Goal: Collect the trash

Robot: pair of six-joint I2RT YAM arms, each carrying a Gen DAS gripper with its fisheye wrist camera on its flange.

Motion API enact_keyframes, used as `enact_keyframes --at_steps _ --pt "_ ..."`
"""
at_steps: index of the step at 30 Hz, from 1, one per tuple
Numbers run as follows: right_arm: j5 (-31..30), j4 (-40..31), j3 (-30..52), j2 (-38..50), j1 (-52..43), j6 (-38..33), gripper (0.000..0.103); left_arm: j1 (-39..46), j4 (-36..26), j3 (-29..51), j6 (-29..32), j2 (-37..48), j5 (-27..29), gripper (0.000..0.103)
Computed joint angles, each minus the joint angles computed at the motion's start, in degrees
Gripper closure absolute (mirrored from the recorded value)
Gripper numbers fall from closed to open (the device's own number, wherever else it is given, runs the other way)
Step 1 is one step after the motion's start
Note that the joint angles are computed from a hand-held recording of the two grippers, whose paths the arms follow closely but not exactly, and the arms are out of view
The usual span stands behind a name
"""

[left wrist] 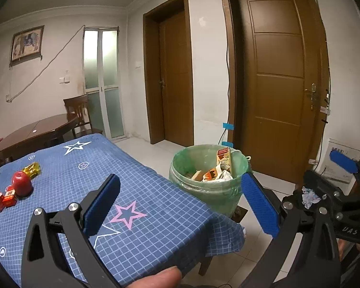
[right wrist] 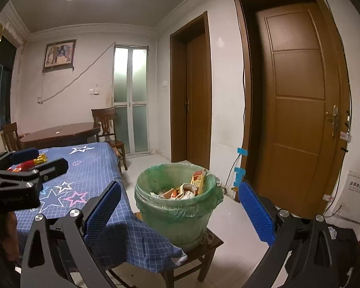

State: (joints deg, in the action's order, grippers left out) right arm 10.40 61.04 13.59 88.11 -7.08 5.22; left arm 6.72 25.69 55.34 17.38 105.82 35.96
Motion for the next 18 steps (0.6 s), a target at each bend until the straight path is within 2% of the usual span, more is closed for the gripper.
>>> enact_keyframes --at_steps 6,18 --pt "-2.44 -1.29 1.63 0.85 -2.74 0.44 0.005 -0.69 -0.01 -0.29 0.21 -0.01 -0.37 0.006" --pt "-2.12 -1.88 2.02 1.76 -1.77 0.7 0.005 -0.91 1.39 -1.26 -0.08 -0.36 -0.18 0.006"
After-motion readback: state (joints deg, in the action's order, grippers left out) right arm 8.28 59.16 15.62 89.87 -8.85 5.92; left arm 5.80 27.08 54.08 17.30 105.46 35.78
